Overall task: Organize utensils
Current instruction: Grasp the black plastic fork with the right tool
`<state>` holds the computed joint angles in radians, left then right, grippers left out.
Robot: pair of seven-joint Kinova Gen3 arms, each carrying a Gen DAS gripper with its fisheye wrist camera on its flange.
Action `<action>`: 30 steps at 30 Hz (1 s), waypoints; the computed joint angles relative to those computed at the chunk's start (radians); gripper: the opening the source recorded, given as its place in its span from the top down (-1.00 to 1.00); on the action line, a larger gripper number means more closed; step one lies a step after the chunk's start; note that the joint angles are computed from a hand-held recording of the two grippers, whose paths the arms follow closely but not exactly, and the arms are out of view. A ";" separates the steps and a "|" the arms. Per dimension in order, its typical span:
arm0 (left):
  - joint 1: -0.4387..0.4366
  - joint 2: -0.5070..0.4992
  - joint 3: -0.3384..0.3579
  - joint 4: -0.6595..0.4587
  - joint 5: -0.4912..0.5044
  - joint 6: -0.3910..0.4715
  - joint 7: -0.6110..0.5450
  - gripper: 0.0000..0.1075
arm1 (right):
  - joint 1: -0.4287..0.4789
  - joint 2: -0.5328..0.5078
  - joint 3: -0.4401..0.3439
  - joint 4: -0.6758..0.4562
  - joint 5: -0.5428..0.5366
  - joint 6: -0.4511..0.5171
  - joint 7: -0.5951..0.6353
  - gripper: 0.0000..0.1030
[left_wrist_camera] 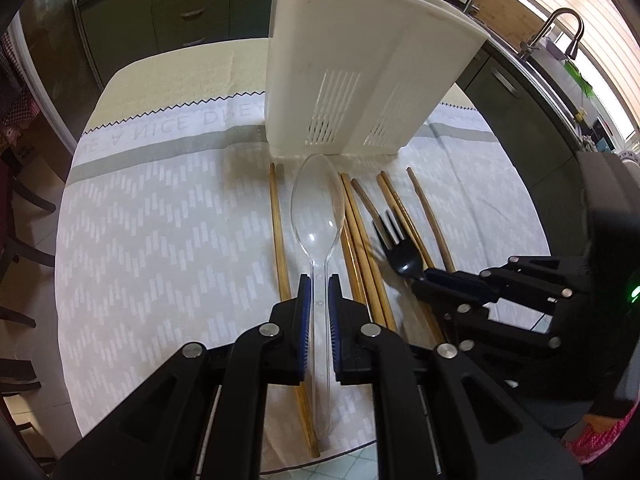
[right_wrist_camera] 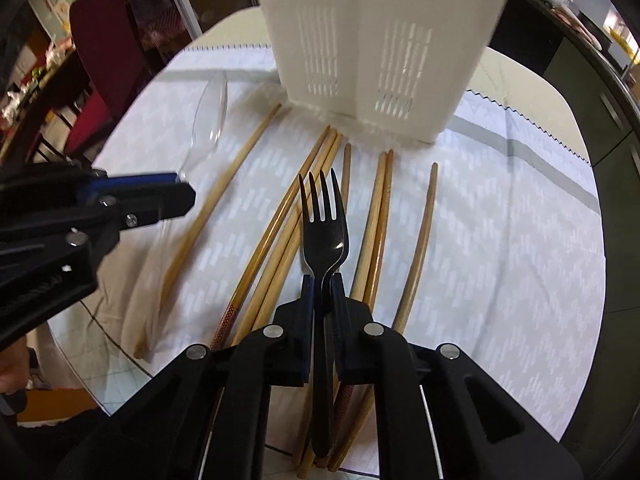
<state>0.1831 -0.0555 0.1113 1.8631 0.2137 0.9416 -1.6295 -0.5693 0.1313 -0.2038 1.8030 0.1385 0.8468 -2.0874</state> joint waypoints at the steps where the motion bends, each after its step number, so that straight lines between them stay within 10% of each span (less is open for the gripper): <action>1: 0.000 0.000 -0.001 0.000 0.002 -0.001 -0.002 0.83 | 0.027 -0.016 -0.007 0.019 -0.037 -0.029 0.030 0.82; 13: -0.001 -0.103 -0.004 -0.013 0.011 -0.035 -0.039 0.83 | 0.110 -0.253 -0.018 0.227 -0.160 -0.324 0.109 0.82; 30: 0.078 0.129 0.044 -0.097 -0.225 0.054 0.195 0.82 | 0.145 -0.365 0.043 0.261 -0.348 -0.294 0.319 0.82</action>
<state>0.2607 0.0738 0.1549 1.7660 -0.0112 0.9960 -1.4345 -0.4247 -0.2333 -0.1604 2.0643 -0.2093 0.5529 -1.7689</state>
